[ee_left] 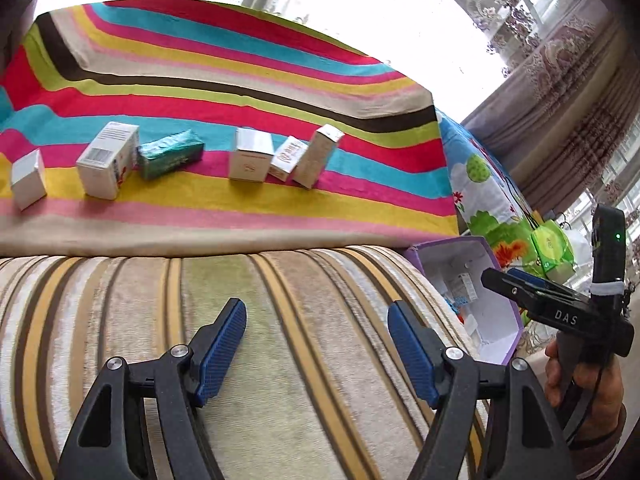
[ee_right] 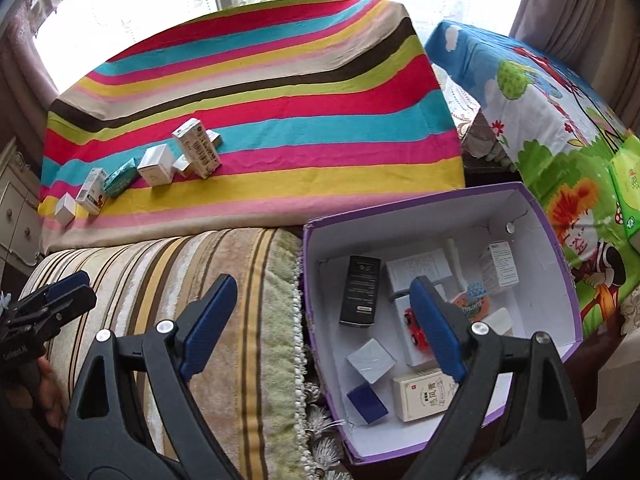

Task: Organize rigid objects
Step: 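Withdraw both tools back over the pile of boxes, then grasp the white box with black logo using the right gripper while the left grasps a white cube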

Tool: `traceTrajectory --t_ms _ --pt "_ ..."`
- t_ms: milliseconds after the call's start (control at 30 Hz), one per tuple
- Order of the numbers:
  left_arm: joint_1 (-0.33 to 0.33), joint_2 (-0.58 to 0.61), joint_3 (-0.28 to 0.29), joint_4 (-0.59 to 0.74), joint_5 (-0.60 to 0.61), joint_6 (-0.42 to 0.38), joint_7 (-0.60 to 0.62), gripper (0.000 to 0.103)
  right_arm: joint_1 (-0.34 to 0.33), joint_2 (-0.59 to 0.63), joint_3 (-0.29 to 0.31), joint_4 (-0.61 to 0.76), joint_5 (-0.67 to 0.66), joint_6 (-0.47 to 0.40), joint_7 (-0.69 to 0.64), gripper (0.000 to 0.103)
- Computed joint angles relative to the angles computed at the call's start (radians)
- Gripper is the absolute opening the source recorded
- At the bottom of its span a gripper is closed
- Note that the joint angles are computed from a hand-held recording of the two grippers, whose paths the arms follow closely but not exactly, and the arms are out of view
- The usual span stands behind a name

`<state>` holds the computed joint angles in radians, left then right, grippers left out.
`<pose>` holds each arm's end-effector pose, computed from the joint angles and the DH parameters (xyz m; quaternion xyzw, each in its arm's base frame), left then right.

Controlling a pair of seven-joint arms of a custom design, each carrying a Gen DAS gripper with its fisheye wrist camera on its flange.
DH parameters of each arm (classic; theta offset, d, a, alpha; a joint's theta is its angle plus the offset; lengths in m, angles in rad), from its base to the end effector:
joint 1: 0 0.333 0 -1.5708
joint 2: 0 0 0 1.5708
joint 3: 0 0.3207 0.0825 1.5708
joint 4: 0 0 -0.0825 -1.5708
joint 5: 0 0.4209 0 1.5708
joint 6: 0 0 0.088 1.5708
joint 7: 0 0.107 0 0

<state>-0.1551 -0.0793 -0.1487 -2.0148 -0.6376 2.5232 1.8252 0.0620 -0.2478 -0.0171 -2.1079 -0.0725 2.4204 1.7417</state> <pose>0.5846 -0.1795 0.5437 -0.6081 0.7038 -0.3669 0.0146 0.5592 0.0241 0.5793 -0.6494 0.7078 -0.1954 0.1975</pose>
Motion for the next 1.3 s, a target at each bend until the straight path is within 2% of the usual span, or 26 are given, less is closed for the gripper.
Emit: traceTrajectory --t_ms 233,333,600,967,1300 --pt "0.053 -0.012 0.035 -0.030 0.065 0.058 -0.099 0.074 0.054 0.082 0.023 0.082 0.025 -0.035 -0.083 0.090" --pt "0.084 0.001 0.046 -0.024 0.126 0.072 -0.180 0.074 0.070 0.122 0.026 0.121 0.048 -0.036 -0.102 0.090" --pt "0.158 0.074 0.063 0.052 0.308 0.048 -0.432 0.074 0.098 0.261 0.035 0.257 0.045 -0.053 -0.130 0.090" --pt "0.196 0.283 0.078 0.298 0.542 -0.033 -0.713 0.074 0.123 0.463 0.020 0.470 0.009 -0.057 0.001 0.090" --pt "0.191 0.390 0.077 0.419 0.647 -0.102 -0.782 0.074 0.168 0.595 -0.020 0.623 -0.116 -0.056 0.184 0.090"
